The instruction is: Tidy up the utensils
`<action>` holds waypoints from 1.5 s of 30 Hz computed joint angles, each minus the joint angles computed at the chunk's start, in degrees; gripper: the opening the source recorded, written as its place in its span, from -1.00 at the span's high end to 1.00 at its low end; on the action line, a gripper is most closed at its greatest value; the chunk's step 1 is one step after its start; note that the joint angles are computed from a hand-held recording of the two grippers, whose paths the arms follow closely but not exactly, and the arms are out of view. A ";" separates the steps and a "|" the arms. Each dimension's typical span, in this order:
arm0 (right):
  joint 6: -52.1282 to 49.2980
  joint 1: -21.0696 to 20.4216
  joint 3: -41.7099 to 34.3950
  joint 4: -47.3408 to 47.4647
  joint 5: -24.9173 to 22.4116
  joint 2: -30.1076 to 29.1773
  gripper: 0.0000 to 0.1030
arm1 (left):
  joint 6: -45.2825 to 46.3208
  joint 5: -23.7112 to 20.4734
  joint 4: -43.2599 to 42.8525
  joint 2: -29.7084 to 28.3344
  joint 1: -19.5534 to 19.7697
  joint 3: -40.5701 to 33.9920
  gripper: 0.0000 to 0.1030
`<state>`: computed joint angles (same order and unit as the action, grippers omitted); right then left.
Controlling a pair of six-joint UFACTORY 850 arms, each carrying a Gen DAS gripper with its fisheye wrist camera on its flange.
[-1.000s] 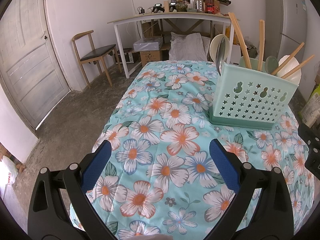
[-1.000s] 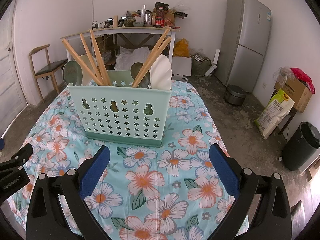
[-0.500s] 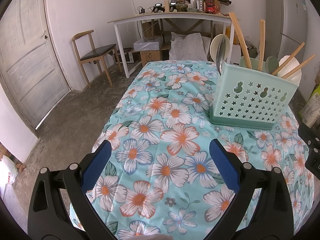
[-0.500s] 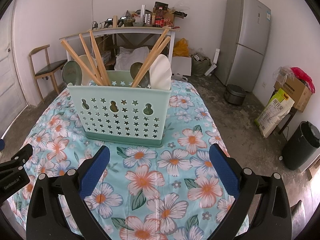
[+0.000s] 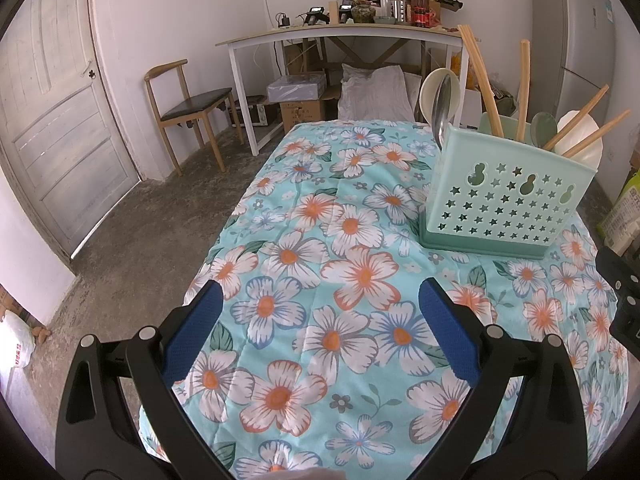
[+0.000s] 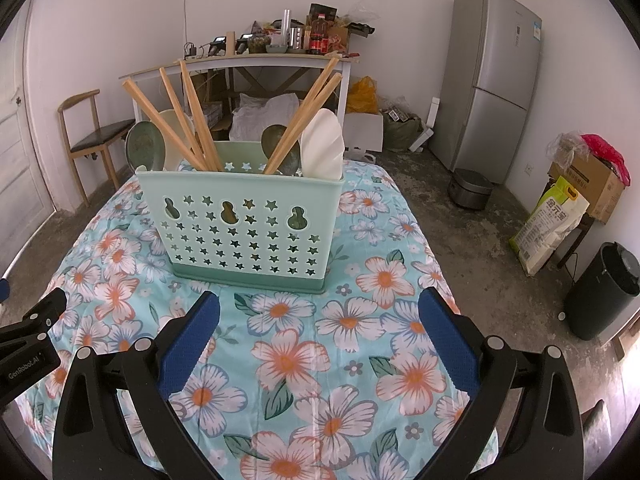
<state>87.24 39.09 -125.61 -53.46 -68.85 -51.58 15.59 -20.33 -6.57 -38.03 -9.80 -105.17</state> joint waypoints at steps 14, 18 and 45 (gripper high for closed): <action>-0.03 -0.05 0.29 0.25 0.30 0.22 -0.87 | 1.34 0.09 -1.18 0.08 0.06 0.33 -0.84; 0.00 -0.02 0.35 0.15 0.33 0.25 -0.87 | 1.88 0.26 -1.57 0.10 0.06 0.42 -0.84; 0.33 -0.10 0.39 0.18 0.86 0.42 -0.87 | 2.05 0.25 -1.76 0.10 -0.02 0.47 -0.84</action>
